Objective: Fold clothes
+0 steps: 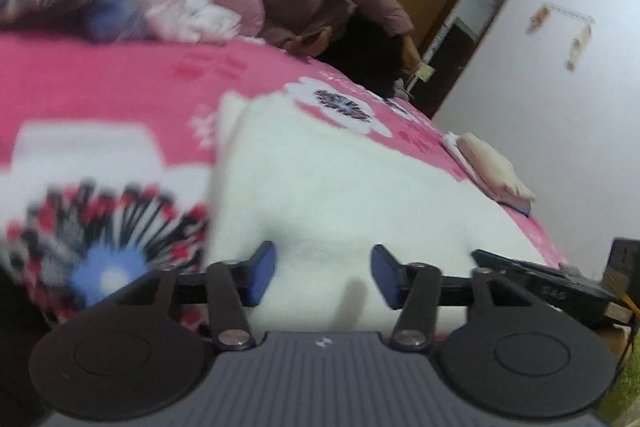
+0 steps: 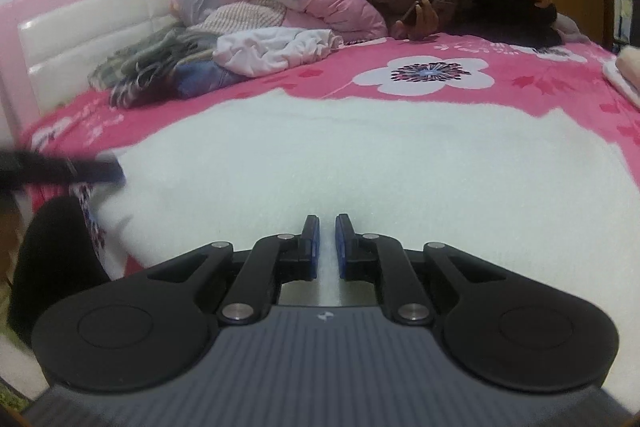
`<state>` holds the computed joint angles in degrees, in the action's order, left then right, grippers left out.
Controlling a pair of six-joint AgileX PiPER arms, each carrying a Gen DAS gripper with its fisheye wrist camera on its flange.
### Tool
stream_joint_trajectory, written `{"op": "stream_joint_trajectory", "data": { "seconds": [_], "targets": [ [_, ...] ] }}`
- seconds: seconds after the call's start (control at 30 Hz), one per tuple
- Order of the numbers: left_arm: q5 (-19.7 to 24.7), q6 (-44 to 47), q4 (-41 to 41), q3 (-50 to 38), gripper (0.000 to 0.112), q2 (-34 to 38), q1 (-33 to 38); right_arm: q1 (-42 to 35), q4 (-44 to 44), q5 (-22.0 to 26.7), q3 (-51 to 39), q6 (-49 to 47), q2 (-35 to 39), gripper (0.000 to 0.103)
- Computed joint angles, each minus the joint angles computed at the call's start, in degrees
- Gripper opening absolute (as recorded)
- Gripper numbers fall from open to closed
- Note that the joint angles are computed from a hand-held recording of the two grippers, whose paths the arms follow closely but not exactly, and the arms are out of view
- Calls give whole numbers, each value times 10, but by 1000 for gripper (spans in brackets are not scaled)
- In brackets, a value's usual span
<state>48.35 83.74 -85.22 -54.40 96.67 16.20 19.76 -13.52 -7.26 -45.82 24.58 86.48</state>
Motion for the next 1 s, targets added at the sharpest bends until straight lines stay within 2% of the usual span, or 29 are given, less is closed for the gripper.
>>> {"op": "stream_joint_trajectory", "data": {
  "seconds": [0.07, 0.17, 0.27, 0.37, 0.57, 0.7, 0.8, 0.87, 0.93, 1.0],
  "targets": [
    [22, -31, 7, -8, 50, 2, 13, -5, -25, -19, 9, 39, 2, 8],
    [21, -31, -2, -9, 58, -13, 19, -9, -65, -21, 10, 83, 2, 8],
    [-4, -19, -6, -16, 61, -15, 11, -10, -63, -25, 13, 74, 1, 8],
    [-30, -45, 22, -39, 58, 2, -3, -16, -52, -60, 31, 74, 2, 8],
    [-67, -75, 35, -53, 61, -34, -31, -26, -57, -102, 52, 93, 4, 8],
    [-93, -72, 26, -83, 62, -25, -70, -43, -114, -131, 60, 149, 9, 8],
    [-153, -105, 72, -107, 62, -4, -116, -53, -150, -141, 61, 179, 10, 8],
    [-200, -119, 95, -104, 60, 4, -141, -47, -121, -144, 65, 152, 10, 8],
    [-244, -137, 124, -102, 62, 11, -165, -35, -71, -142, 70, 100, 7, 8],
    [-270, -126, 134, -93, 62, 3, -179, -25, -48, -114, 59, 73, 2, 8]
  ]
}}
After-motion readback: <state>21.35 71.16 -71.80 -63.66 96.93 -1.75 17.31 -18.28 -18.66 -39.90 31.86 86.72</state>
